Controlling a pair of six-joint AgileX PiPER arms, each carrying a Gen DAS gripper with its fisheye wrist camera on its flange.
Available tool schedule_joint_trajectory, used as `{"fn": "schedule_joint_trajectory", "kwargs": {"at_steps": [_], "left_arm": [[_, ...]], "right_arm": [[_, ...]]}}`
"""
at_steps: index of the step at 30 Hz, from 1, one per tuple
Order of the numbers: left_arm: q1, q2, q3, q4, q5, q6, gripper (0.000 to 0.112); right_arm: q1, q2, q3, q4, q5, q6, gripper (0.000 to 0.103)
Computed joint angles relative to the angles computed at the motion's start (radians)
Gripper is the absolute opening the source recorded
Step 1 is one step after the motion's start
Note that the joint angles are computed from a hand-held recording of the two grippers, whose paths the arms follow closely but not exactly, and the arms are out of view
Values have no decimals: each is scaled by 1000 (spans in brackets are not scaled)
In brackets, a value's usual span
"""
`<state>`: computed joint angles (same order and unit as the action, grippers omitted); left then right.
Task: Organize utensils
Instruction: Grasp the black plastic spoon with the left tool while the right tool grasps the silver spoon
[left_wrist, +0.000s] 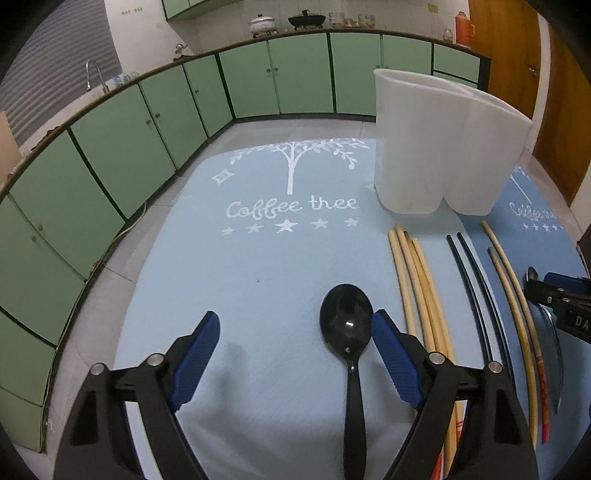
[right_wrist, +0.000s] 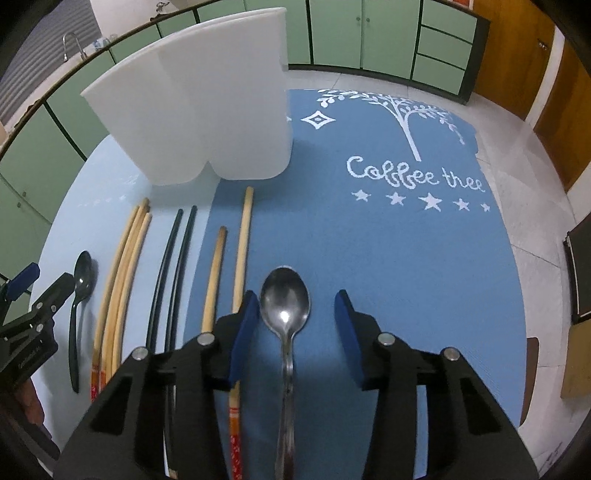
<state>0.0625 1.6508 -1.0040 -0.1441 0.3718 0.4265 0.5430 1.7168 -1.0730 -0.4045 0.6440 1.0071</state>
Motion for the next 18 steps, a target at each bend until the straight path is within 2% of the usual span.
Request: {"fn": "schedule_joint_trajectory", "kwargs": {"at_steps": [2,5,12,18], "left_arm": [[-9,19,-16,12,4,-21,83],[-19,53,-48,51,13,-77,83],[-46,118,-101,87,37,-134,83],[-61,124,-107,109,44,-168,84]], "right_arm": [[-3,7,-7,-4,0,-3,39],[5,19,-16,-34,17,14,27],[-1,17,-1,-50,-8,25,27],[10,5,22,-70,-24,45,28]]}}
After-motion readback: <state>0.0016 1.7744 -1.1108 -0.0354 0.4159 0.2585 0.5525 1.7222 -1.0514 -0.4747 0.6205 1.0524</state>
